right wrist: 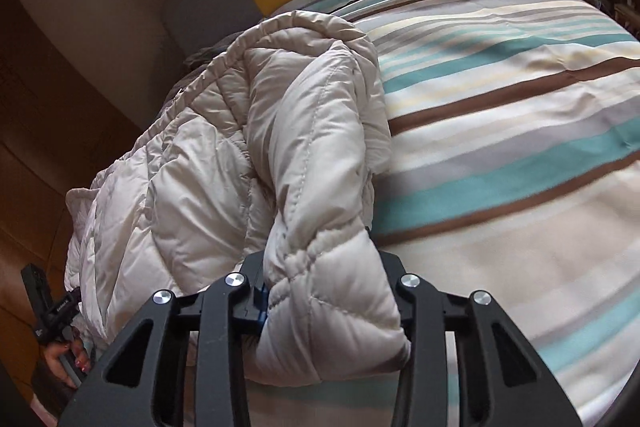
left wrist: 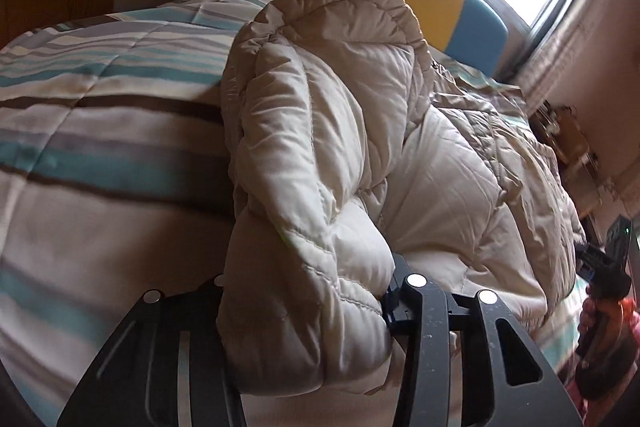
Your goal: Fold large clothes
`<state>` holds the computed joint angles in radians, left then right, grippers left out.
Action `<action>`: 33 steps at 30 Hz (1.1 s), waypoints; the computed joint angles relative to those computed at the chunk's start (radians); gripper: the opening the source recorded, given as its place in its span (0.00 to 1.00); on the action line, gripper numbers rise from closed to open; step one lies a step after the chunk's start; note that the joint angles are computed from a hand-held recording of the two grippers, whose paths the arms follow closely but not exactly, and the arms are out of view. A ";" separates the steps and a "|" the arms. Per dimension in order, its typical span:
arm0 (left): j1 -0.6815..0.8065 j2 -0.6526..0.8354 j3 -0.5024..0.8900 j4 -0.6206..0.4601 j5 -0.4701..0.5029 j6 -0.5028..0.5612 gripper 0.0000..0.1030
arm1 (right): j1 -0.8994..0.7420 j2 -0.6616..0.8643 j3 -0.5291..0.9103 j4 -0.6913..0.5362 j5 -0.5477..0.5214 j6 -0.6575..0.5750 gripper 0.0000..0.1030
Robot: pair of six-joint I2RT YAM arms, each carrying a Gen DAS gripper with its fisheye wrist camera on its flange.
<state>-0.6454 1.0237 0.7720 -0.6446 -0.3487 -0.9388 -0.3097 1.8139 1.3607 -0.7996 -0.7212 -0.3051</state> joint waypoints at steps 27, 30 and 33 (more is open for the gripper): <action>-0.766 -0.064 0.196 -0.692 -0.492 -0.820 0.88 | -0.185 0.014 0.213 -0.296 -0.114 -0.197 0.75; -0.523 -0.095 0.183 -0.486 -0.381 -0.483 0.88 | -0.084 0.044 0.276 -0.249 -0.009 -0.139 0.75; -0.326 -0.043 0.170 -0.333 -0.212 -0.303 0.88 | -0.035 -0.002 0.202 -0.178 0.075 -0.108 0.64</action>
